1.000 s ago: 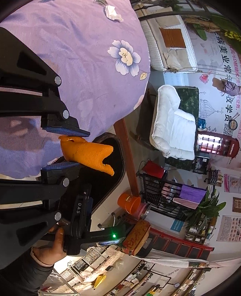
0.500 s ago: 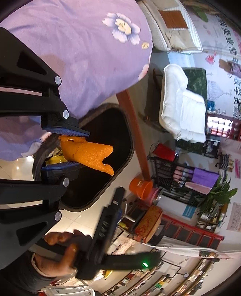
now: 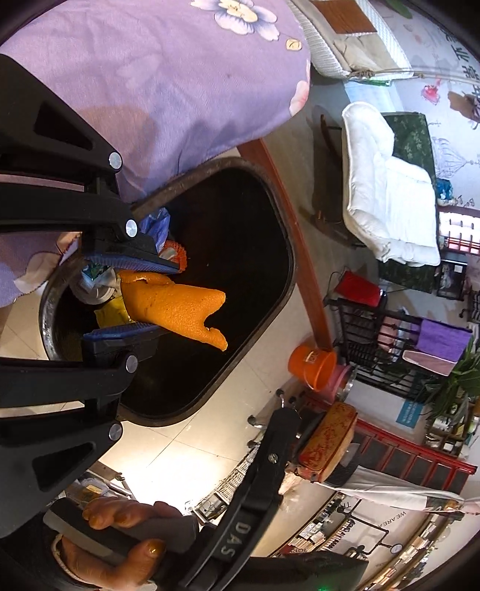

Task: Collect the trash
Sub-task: 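Open the right tool to drop the carton while the left tool lowers and releases the orange item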

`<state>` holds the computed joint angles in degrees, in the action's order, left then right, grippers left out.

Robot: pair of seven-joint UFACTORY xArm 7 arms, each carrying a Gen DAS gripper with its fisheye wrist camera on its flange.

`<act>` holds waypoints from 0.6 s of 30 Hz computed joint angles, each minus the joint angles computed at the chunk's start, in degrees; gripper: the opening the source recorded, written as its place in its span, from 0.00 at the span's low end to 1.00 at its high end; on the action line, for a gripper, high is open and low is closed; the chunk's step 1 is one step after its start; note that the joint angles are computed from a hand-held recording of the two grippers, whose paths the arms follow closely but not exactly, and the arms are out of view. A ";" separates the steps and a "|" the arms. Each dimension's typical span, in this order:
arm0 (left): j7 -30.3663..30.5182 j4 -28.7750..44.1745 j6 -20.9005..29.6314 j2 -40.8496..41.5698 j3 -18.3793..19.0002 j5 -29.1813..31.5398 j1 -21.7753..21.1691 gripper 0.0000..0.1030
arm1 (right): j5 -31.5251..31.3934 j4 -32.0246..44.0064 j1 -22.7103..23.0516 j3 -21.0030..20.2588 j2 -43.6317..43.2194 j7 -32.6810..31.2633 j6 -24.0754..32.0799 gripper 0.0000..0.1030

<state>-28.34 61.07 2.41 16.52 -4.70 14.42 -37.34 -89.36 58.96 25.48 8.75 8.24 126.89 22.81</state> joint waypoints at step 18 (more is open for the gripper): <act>-10.63 2.28 1.18 1.08 8.40 10.92 -7.92 0.75 | -0.62 -1.42 -0.94 0.06 -1.13 1.90 -0.40 0.91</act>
